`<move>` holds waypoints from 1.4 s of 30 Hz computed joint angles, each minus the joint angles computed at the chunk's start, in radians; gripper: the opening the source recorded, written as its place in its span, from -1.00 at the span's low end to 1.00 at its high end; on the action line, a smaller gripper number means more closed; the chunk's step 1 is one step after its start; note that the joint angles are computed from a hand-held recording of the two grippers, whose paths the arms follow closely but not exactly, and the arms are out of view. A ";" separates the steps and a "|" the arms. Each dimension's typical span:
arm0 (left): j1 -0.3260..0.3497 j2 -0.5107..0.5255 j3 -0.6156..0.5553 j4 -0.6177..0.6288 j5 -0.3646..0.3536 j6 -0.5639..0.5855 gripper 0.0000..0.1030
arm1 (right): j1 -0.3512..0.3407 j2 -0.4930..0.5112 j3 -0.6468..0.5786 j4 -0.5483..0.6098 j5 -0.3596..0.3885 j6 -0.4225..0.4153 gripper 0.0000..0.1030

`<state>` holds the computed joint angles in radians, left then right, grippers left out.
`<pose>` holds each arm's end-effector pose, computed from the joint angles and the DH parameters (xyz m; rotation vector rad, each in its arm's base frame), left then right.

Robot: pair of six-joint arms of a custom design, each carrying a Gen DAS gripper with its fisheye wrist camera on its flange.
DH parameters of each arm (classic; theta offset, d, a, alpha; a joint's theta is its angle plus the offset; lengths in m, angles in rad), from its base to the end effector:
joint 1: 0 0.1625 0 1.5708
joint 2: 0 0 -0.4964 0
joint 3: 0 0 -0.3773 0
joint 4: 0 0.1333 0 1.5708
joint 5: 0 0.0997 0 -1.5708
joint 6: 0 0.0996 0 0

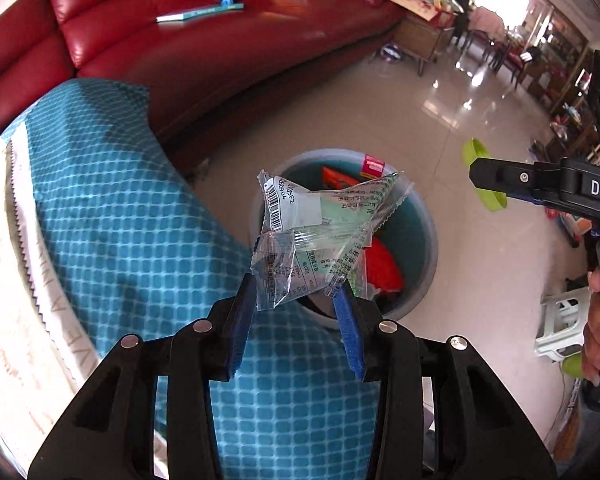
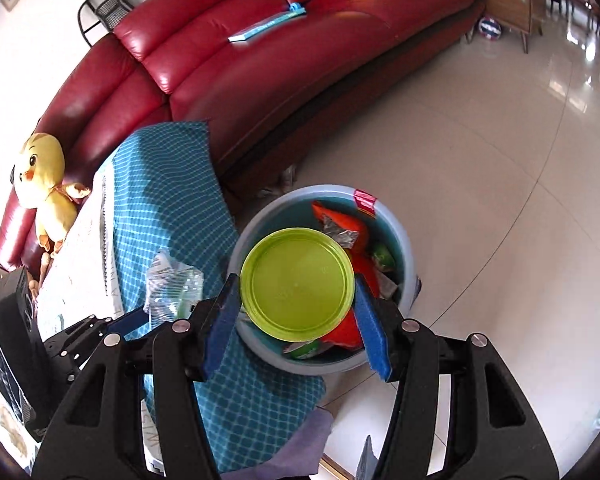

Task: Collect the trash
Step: 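Carry the bag and green lid over the bin and open the left gripper, then open the right gripper to drop the green lid into the bin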

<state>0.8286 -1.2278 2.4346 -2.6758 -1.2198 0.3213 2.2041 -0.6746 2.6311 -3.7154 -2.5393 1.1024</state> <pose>-0.1408 -0.4014 0.1742 1.4298 2.3811 0.0355 0.2509 -0.2552 0.0862 -0.6782 -2.3222 1.1170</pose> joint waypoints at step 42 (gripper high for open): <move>0.044 0.058 -0.004 -0.024 0.050 -0.113 0.85 | -0.127 0.023 -0.101 0.009 0.135 -0.225 0.05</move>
<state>0.8721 -1.1693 2.4304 -2.6995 -1.1702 0.2082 2.0770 -0.6515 2.5302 -3.7062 -2.4047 0.8772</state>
